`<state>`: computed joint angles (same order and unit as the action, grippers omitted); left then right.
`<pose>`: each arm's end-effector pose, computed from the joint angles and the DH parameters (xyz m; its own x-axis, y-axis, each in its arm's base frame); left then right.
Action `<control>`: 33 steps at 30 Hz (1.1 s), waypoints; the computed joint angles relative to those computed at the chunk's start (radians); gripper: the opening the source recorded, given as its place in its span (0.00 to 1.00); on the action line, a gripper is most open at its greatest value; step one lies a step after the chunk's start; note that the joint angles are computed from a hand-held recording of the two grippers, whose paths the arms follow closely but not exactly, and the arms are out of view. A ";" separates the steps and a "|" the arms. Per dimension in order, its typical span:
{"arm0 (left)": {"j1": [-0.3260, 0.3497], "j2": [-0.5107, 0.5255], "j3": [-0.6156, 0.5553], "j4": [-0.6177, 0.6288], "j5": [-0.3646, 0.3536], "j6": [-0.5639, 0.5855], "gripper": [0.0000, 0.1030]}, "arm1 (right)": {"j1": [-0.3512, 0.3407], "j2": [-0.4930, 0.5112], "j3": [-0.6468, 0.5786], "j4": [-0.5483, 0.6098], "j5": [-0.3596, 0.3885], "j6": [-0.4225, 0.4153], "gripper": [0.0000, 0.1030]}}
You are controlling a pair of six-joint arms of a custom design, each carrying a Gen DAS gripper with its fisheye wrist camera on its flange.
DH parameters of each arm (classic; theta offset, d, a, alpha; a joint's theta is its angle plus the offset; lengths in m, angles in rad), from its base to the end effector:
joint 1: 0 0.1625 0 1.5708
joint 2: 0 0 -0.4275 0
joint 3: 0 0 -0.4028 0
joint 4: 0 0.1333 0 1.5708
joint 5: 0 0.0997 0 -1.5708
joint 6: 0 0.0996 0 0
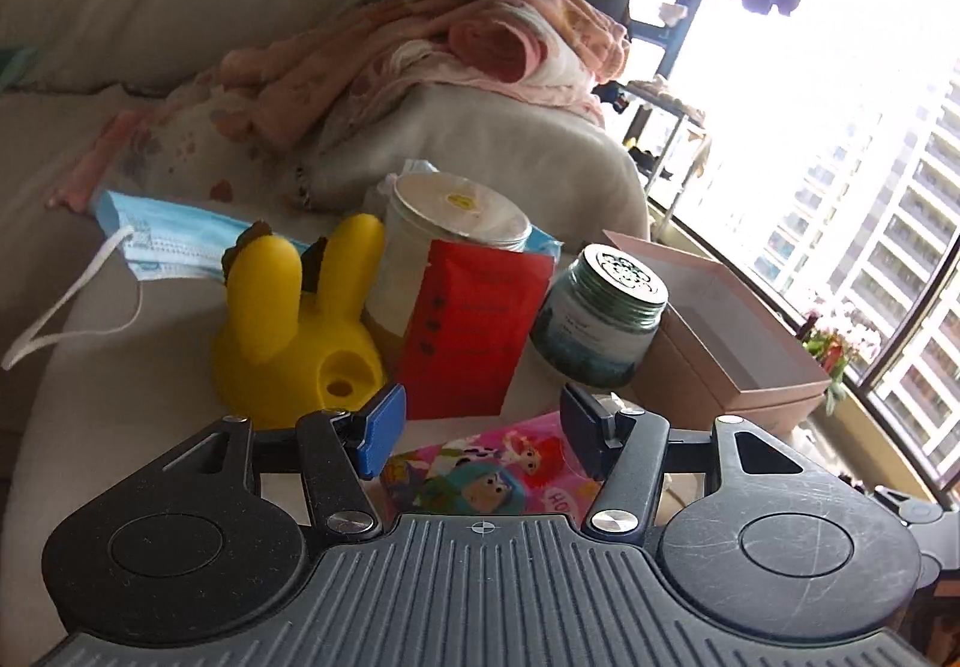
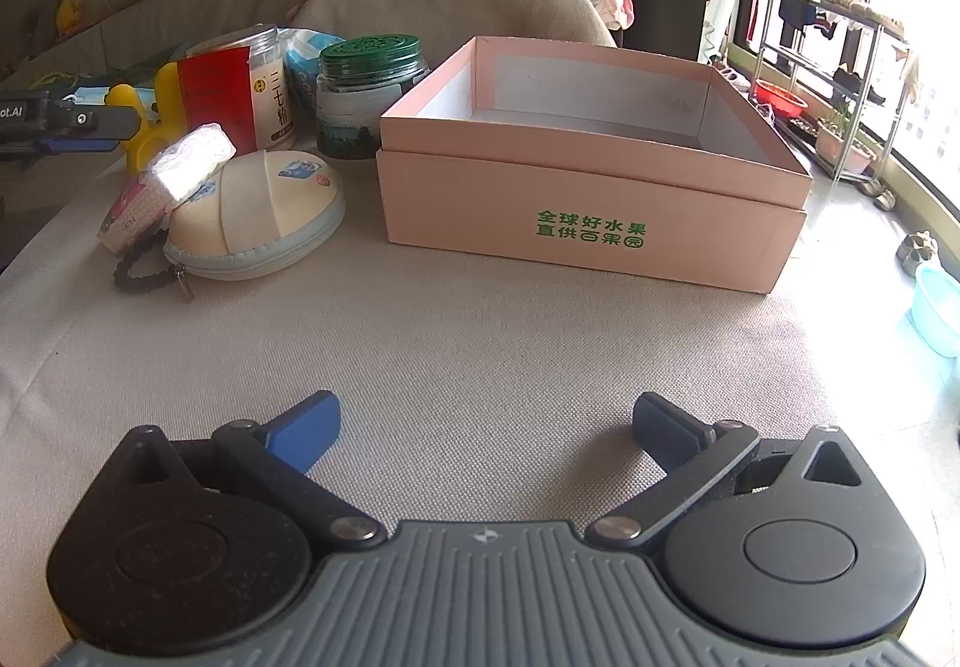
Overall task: Organize soft objects
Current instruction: 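Move the left gripper down onto the pink Kleenex tissue pack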
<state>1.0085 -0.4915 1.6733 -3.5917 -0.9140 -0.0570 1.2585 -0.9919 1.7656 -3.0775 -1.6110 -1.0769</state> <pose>-0.1850 -0.6576 0.0130 -0.9310 0.0056 -0.3649 0.3037 0.5665 -0.7661 -0.0806 -0.6704 0.2316 -0.6479 -0.4650 0.6033 -0.7217 0.6281 -0.2909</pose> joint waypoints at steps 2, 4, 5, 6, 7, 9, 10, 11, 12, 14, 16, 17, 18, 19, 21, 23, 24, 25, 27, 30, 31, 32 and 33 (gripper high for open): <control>0.036 -0.020 0.011 0.039 -0.074 -0.083 0.60 | 0.000 0.000 0.000 0.001 0.000 -0.001 1.00; 0.053 -0.045 0.048 0.063 -0.136 -0.148 0.60 | 0.004 -0.001 -0.003 0.010 -0.011 -0.002 1.00; 0.054 -0.054 0.067 0.061 -0.153 -0.153 0.60 | 0.007 -0.002 -0.009 0.024 -0.019 -0.003 0.99; 0.049 -0.063 0.087 0.059 -0.160 -0.147 0.60 | 0.012 -0.006 -0.017 0.051 -0.024 -0.004 0.97; 0.041 -0.074 0.107 0.068 -0.165 -0.139 0.60 | 0.015 -0.010 -0.017 0.050 -0.015 -0.007 0.93; 0.017 -0.102 0.157 0.091 -0.191 -0.109 0.60 | 0.022 -0.008 -0.002 -0.034 0.015 -0.013 0.93; 0.005 -0.115 0.175 0.118 -0.211 -0.084 0.60 | 0.028 -0.003 0.002 -0.080 0.021 -0.017 0.93; -0.007 -0.127 0.189 0.147 -0.223 -0.060 0.60 | 0.035 0.003 0.002 -0.109 0.023 -0.020 0.93; -0.031 -0.139 0.208 0.185 -0.222 -0.017 0.60 | 0.039 0.006 0.000 -0.123 0.027 -0.019 0.93; -0.074 -0.145 0.227 0.214 -0.178 0.079 0.60 | 0.048 0.010 -0.007 -0.120 0.026 -0.008 0.93; -0.129 -0.129 0.235 0.199 -0.057 0.172 0.60 | 0.052 0.010 -0.011 -0.102 0.022 0.001 0.93; -0.148 -0.116 0.227 0.193 0.004 0.216 0.60 | 0.053 0.008 -0.009 -0.090 0.022 0.005 0.93; -0.155 -0.097 0.208 0.182 0.067 0.284 0.60 | 0.054 0.007 -0.007 -0.080 0.020 0.006 0.93; -0.156 -0.081 0.188 0.183 0.101 0.329 0.60 | 0.054 0.004 -0.004 -0.071 0.020 0.008 0.93; -0.130 -0.051 0.114 0.242 0.130 0.410 0.60 | 0.053 0.000 0.003 -0.065 0.019 0.014 0.93; -0.098 -0.022 0.041 0.297 0.139 0.457 0.60 | 0.055 -0.001 0.004 -0.057 0.010 0.020 0.93; -0.084 -0.009 0.006 0.329 0.145 0.464 0.60 | 0.054 -0.004 0.007 -0.055 0.008 0.020 0.93; -0.071 0.002 -0.027 0.351 0.148 0.471 0.63 | 0.055 -0.005 0.008 -0.054 0.005 0.018 0.93; -0.048 0.013 -0.075 0.390 0.133 0.479 0.62 | 0.053 -0.010 0.013 -0.054 0.005 0.005 0.93; -0.014 0.030 -0.149 0.471 0.105 0.450 0.61 | 0.047 -0.020 0.022 -0.034 0.006 -0.026 0.93; -0.004 0.035 -0.170 0.501 0.099 0.423 0.60 | 0.046 -0.021 0.024 -0.026 0.005 -0.032 0.93; 0.008 0.040 -0.196 0.542 0.083 0.381 0.60 | 0.046 -0.021 0.025 -0.021 0.003 -0.036 0.93; 0.018 0.040 -0.208 0.562 0.061 0.343 0.61 | 0.045 -0.021 0.026 -0.015 0.004 -0.038 0.93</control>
